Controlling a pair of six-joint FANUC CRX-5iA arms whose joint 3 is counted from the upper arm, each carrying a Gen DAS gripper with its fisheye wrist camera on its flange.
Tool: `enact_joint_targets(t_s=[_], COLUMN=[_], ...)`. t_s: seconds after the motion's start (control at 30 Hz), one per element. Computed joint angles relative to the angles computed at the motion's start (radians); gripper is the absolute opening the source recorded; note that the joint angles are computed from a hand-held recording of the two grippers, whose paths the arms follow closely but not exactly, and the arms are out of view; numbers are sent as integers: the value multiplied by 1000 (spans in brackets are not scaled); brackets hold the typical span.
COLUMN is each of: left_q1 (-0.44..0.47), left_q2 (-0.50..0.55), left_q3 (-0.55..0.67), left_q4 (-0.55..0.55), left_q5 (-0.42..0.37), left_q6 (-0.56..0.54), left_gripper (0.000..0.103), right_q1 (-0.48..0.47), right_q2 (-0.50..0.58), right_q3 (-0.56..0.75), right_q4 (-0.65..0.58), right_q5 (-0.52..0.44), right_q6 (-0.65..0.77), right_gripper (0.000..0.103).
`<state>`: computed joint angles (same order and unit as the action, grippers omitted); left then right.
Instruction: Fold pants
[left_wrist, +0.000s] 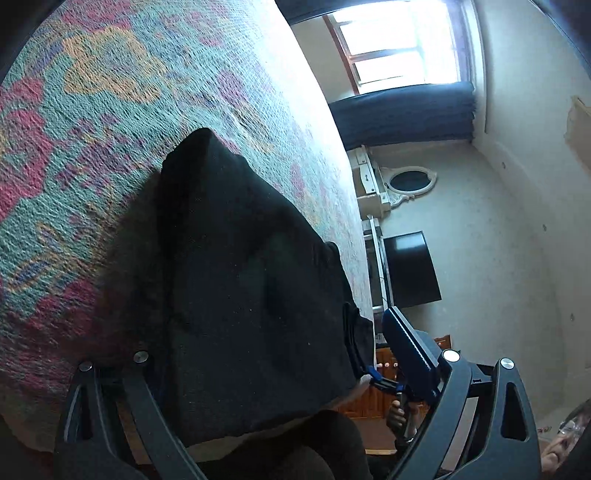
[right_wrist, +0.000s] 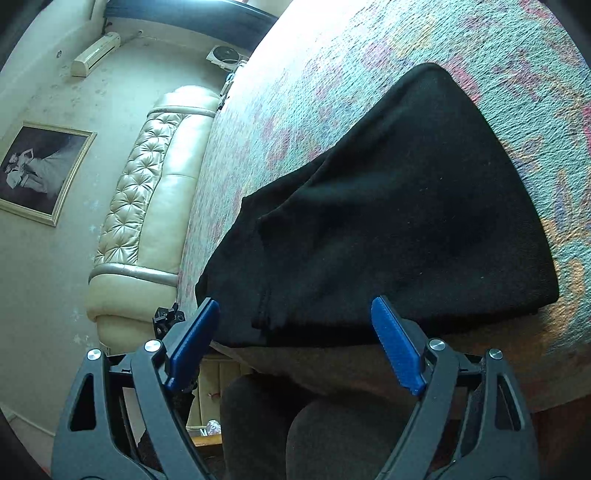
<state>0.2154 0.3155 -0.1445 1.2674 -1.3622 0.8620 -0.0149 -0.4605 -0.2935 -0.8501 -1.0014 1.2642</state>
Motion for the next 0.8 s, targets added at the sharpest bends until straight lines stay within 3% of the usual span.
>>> enact_joint_targets(t_s=[0.1,0.27,0.33,0.4,0.43,0.5,0.63,0.8], left_q1=[-3,-24,-25,-7,7,21,10,-17], left_q2=[19,24,21,26,40,52,18,-25], left_q3=[42,113,135,148,132,66,57,40], left_q4=[-49,-140,-207,-269,-235,-120,-139,-43], left_q5=[2,1,16,32,17,0,39,44], left_q6=[45,106,127,189,228,238,225,198], left_gripper=[92,90,77,27,22,19,17,16], right_q1=[8,-60,-74,-63,-49,-6,39,48], right_q2=[12,40,37,35,35,28,26,19], right_q3=[1,-30,-48,-43,-34,-23,-12,-5], right_q4=[-23,-222,-272,-266,-245,-186,-124,-104], right_q5=[8,13,20,18,19,44,60,59], right_q6=[7,52,54,59,60,49,28,17], right_gripper=[85,85,85,85,85,85,85,85])
